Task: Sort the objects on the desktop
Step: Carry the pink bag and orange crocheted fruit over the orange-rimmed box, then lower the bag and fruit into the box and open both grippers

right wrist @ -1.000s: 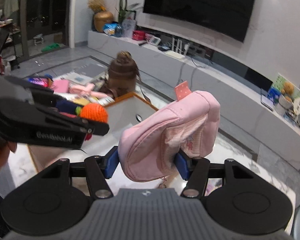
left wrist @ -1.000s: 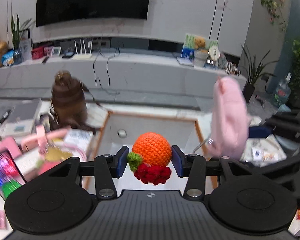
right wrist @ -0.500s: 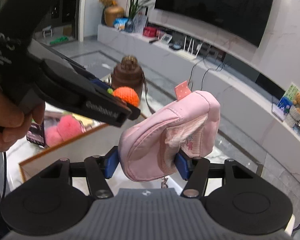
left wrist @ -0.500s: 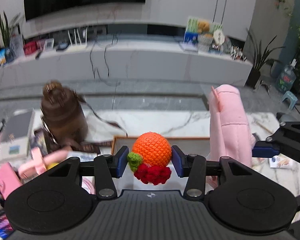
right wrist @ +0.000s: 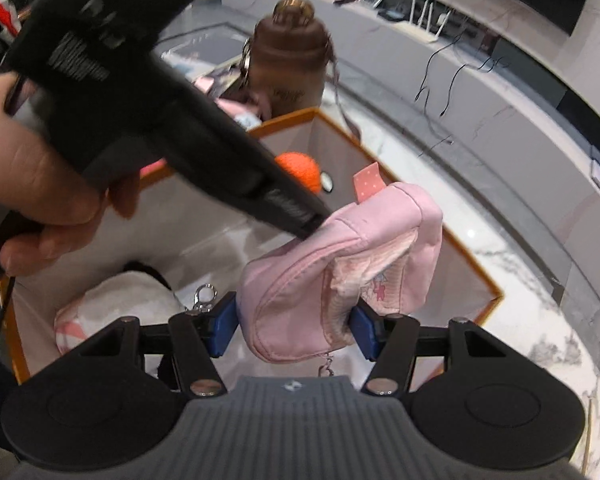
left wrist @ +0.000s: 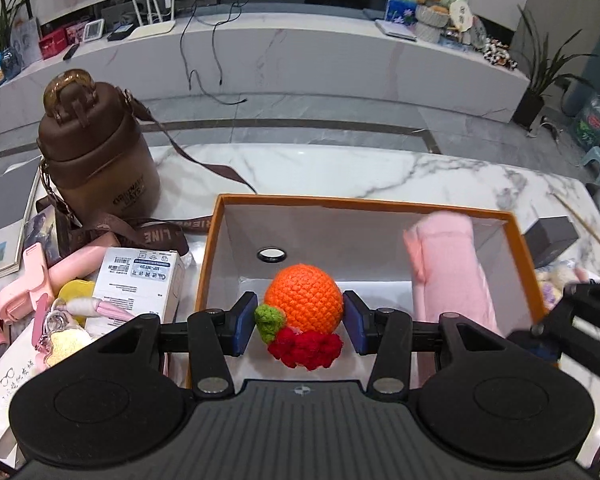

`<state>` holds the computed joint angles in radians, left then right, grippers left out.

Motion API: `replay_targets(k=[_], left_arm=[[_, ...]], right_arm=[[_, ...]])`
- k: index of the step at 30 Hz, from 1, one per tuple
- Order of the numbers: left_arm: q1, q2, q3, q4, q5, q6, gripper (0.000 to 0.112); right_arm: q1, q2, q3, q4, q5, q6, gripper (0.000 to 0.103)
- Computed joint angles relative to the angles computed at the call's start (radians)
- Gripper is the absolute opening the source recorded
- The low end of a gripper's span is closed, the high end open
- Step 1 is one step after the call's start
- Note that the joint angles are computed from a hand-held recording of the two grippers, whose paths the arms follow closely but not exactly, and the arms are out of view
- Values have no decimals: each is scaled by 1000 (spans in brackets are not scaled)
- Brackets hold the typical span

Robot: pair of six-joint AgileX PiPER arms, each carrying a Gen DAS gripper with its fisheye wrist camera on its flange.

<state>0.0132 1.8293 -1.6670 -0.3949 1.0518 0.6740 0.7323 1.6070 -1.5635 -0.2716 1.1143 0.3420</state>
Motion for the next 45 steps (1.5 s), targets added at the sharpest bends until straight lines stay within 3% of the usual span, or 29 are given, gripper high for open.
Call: replay_targets(k=[6, 9, 17, 23, 26, 29, 35, 45], left_arm=[[-46, 30, -33, 52, -4, -65, 54], [-80, 28, -23, 110, -43, -105, 54], [-104, 58, -51, 136, -58, -105, 55], [-110, 61, -48, 130, -74, -102, 58], [-98, 65, -53, 92, -59, -78, 67], [-95, 58, -42, 76, -63, -66, 81], [-111, 41, -19, 123, -90, -84, 82], [-41, 38, -86, 28, 5, -131, 83]], right_arm=[[-25, 66, -27, 35, -25, -36, 61], [-21, 116, -70, 12, -7, -41, 61], [-41, 225, -158, 28, 37, -87, 60], [-62, 224, -155, 57, 29, -107, 62], [-55, 217, -153, 49, 20, -108, 74], [-47, 211, -152, 38, 19, -103, 79], [-37, 184, -155, 23, 39, -87, 80], [-8, 80, -140, -22, 60, -28, 82]])
